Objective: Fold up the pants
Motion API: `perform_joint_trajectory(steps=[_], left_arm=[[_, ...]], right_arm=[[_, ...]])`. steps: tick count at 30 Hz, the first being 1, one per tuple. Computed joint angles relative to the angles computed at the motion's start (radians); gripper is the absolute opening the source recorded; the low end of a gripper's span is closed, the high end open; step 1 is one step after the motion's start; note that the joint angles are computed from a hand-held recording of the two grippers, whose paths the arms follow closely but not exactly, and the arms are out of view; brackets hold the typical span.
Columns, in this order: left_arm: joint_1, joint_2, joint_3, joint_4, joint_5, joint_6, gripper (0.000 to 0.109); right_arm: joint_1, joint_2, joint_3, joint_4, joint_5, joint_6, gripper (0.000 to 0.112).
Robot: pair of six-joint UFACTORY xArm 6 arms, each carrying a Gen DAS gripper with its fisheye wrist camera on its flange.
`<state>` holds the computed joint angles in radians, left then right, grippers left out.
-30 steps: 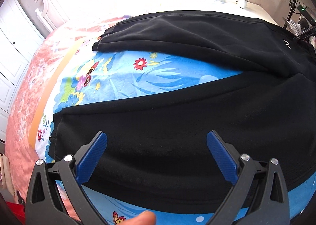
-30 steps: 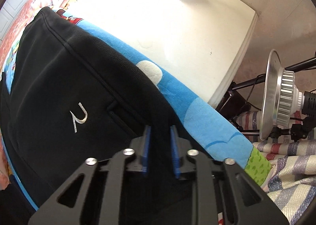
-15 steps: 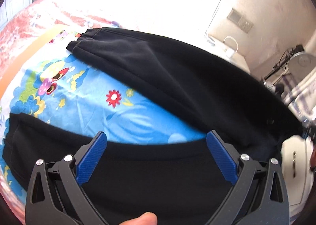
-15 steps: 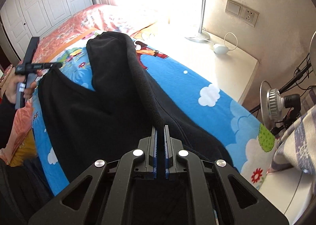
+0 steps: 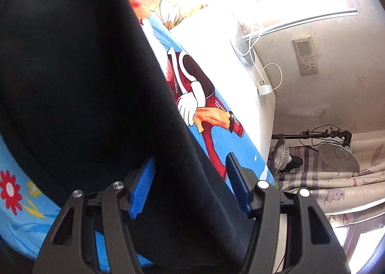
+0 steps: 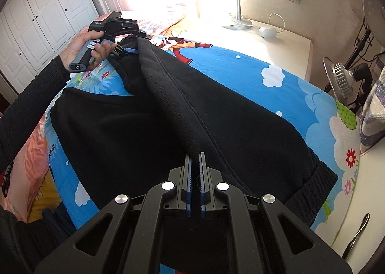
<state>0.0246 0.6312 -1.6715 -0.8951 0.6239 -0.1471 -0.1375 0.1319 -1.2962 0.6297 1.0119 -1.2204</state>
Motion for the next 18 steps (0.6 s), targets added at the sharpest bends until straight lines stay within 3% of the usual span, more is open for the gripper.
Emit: perform_joint_trajectory(steps=[2, 3, 5, 7, 10, 12, 14, 16, 18], left_arm=[[0.003, 0.054, -0.064, 0.039, 0.043, -0.072, 0.015], [0.001, 0.041, -0.048, 0.055, 0.035, -0.08, 0.011], [-0.015, -0.067, 0.079, -0.018, -0.046, 0.025, 0.011], [-0.046, -0.245, 0.289, -0.132, -0.156, 0.169, 0.011], [-0.101, -0.543, 0.603, -0.35, -0.232, 0.382, 0.011], [-0.18, -0.739, 0.812, -0.49, -0.328, 0.494, 0.011], [-0.294, -0.891, 0.994, -0.555, -0.454, 0.508, 0.011], [-0.399, -0.958, 1.097, -0.749, -0.531, 0.61, 0.011], [-0.464, -0.955, 1.138, -0.958, -0.579, 0.747, 0.011]], right_arm=[[-0.004, -0.008, 0.01, -0.007, -0.008, -0.003, 0.007], [-0.009, -0.011, 0.013, -0.005, -0.006, -0.003, 0.007], [-0.03, -0.026, 0.025, 0.006, 0.003, -0.011, 0.007], [-0.058, -0.053, 0.054, 0.016, 0.012, -0.024, 0.007], [-0.101, -0.101, 0.122, 0.011, 0.01, -0.041, 0.007], [-0.138, -0.125, 0.167, 0.01, 0.029, -0.054, 0.007], [-0.172, -0.134, 0.212, 0.0, 0.036, -0.048, 0.007], [-0.203, -0.124, 0.247, -0.021, 0.03, -0.012, 0.009], [-0.243, -0.117, 0.27, 0.001, 0.04, 0.015, 0.026]])
